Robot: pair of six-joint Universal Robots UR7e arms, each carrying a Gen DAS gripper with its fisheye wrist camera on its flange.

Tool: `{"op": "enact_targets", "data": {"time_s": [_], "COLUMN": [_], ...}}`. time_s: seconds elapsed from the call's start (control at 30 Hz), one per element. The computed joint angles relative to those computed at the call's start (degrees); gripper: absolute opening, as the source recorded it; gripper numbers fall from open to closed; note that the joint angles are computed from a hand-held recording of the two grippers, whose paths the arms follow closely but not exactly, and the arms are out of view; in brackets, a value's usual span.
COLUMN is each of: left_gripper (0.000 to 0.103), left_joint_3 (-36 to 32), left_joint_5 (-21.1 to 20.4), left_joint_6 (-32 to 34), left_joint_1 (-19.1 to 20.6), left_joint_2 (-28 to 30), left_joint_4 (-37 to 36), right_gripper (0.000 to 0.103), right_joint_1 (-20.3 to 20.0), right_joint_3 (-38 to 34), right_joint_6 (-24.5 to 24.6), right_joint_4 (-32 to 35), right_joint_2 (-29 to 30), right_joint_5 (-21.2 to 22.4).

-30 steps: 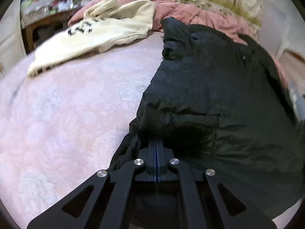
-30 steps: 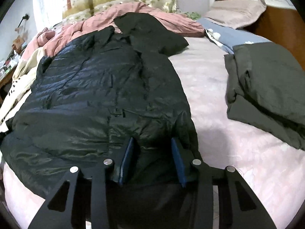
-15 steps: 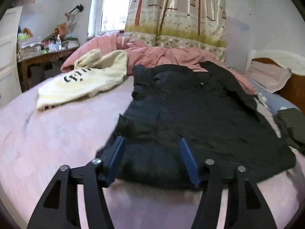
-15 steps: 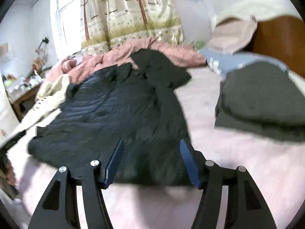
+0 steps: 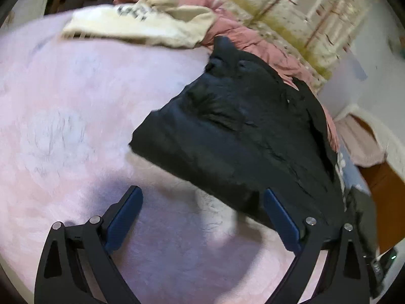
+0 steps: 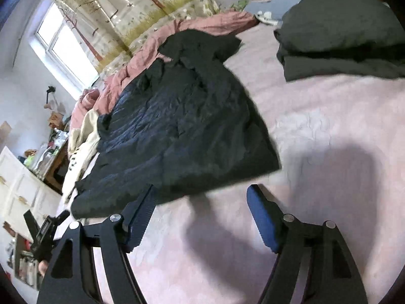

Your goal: Fold large clothes

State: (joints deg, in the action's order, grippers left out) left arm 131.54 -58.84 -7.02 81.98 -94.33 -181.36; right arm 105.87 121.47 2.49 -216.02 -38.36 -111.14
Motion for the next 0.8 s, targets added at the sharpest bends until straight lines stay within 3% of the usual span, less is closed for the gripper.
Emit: {"op": "enact_targets", "data": {"time_s": [0.1,0.17,0.23,0.27,0.3,0.37,0.4,0.43,0.53,0.63,0.8], "left_gripper": [0.095,0.094,0.093,0.091,0.09,0.087,0.086,0.085,0.084,0.081,0.079], "left_joint_3": [0.26,0.12,0.26,0.26,0.19,-0.26,-0.33,-0.51,-0.58,-0.9,-2.47], "left_joint_5": [0.01,0.22,0.56,0.37,-0.01,-1.13,-1.48,-1.61,-1.42,-2.28,-7.23], "left_joint_6": [0.04,-0.25,0.29,0.82,1.04,0.55,0.2,-0.09,-0.13,-0.01,1.9], "left_joint_1": [-0.21,-0.18,-0.39,-0.25,-0.05,0.61,0.99,1.24,1.66,2.07,2.92], "left_joint_2": [-0.28,-0.24,-0.23,-0.03,-0.01,0.1,0.03,-0.12,-0.44,-0.72,0.01], "left_joint_4": [-0.94,-0.37,-0.83,-1.37,-1.56,-1.84,-2.16,-2.2,-2.93,-1.71,2.17], "right_gripper": [0.075,0.075,0.074,0.066,0.046,0.017,0.013,0.012,0.009,0.008,0.009], "right_joint_1": [-0.92,0.5,1.0,1.13,1.23,0.4,-0.04,0.12,3.15,3.8,4.02], "right_joint_3": [-1.17,-2.97,-4.21,-4.42,-4.66,-4.24,-3.61,-3.27,-4.95,-4.85,-3.69], "right_joint_6": [3.23,1.8,0.58,0.1,-0.1,1.0,1.45,1.38,-3.74,-3.76,-4.2], "right_joint_4": [-1.9,-2.3,-0.79,-0.91,-0.9,-0.65,-1.55,-3.1,-6.3,-6.62,-2.6], "right_joint_2": [0.59,1.88,2.32,2.51,2.63,2.04,1.73,1.83,3.61,3.06,1.23], "right_joint_5": [-0.52,-5.36,-7.45,-8.01,-8.56,-7.02,-5.86,-6.28,-15.93,-20.42,-21.08]}}
